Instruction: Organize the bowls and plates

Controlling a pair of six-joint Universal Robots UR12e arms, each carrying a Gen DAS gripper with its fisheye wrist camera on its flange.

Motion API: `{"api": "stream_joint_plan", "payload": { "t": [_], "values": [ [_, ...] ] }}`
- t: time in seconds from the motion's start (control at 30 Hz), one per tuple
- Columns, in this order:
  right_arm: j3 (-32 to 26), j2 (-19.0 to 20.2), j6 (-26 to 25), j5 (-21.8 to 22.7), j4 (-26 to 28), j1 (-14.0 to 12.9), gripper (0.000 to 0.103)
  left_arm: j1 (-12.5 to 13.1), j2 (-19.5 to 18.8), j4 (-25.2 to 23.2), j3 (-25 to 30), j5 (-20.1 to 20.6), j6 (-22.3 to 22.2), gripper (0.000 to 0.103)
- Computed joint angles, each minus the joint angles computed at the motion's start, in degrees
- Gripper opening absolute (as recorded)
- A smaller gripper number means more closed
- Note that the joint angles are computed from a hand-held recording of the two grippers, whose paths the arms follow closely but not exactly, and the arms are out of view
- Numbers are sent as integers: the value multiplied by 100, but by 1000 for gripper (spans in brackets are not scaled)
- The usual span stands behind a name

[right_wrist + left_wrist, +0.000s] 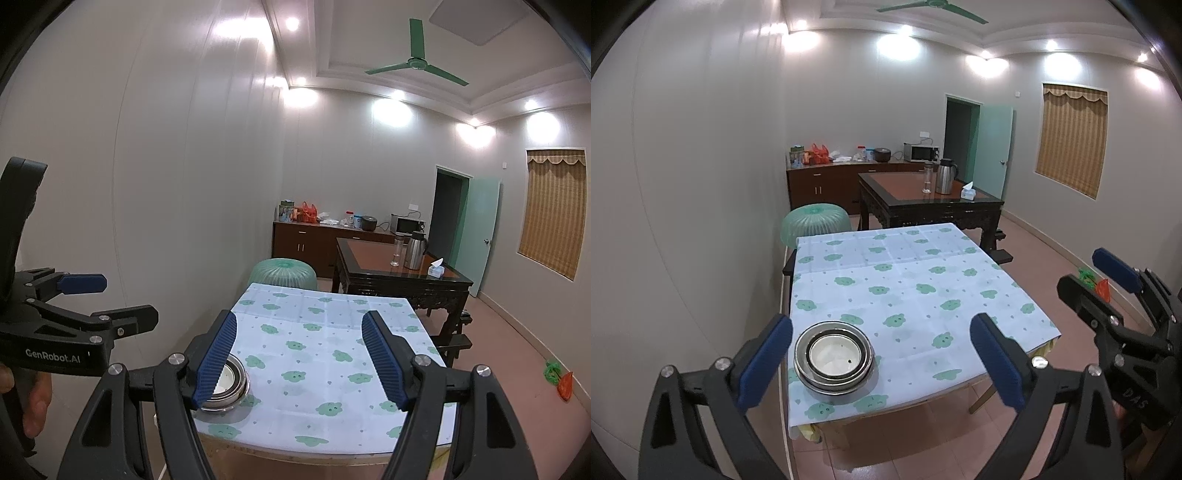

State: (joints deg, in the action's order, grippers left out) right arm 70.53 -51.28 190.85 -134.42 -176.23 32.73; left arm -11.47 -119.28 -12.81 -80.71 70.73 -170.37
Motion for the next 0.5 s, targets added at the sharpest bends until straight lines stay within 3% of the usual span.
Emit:
{"api": "stream_joint_plan", "payload": {
  "t": [0.5],
  "values": [
    [-42,31,-36,29,-61,-10,72,11,-79,104,70,43,4,99]
  ]
}}
